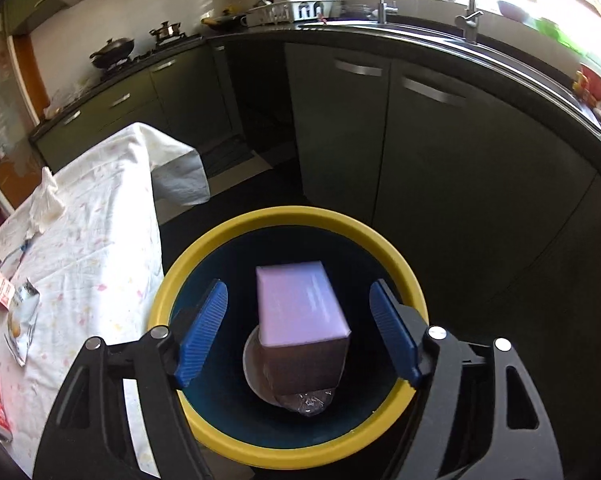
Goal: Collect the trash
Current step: 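Carry the purple box over the yellow bin and open the right gripper, then lower the left gripper onto the red cola can and close it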
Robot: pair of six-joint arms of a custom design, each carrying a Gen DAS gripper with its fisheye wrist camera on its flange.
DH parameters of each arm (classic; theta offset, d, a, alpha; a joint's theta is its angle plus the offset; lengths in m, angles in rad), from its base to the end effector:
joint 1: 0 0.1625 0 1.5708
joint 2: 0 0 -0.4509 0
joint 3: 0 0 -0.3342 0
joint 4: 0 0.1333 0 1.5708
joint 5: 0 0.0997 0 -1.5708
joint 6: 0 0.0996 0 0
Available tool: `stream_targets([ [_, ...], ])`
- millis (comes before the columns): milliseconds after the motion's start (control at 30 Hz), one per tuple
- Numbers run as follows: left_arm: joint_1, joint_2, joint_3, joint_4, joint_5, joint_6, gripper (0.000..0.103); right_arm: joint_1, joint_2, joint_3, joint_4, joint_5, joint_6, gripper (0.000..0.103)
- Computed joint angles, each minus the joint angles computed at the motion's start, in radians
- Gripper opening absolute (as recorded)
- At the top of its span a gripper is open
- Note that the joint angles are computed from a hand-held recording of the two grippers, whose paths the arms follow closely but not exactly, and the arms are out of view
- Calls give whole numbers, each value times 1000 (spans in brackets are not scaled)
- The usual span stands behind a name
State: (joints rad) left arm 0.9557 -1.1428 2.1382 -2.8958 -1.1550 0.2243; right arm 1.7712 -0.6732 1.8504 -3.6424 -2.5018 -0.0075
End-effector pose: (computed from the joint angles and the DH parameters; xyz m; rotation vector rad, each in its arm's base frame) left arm -0.1427 -0.5026 0.2384 1.0305 2.5456 -0.5602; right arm 0.1697 -0.5671 0.1755 -0.2814 -2.1121 1.0891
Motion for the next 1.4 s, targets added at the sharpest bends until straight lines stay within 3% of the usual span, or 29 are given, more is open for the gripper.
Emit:
stream_targets([
  [300,36,9,-35,60,-38,-49,98,70,19,68,-98,42,11,76],
  [433,41,5,-52,102,-46,-102,98,105,43,73,-76,50,32,76],
  [800,51,89,-254,426,-18,-499,98,143,61,69,-58,112,41,78],
  [967,57,131,-327,526,11,-582,98,136,62,75,-57,163,42,78],
  [1200,64,193,-424,651,41,-605,98,122,62,75,-36,217,53,78],
  [1400,41,235,-485,755,127,-490,98,117,57,84,-16,232,70,78],
])
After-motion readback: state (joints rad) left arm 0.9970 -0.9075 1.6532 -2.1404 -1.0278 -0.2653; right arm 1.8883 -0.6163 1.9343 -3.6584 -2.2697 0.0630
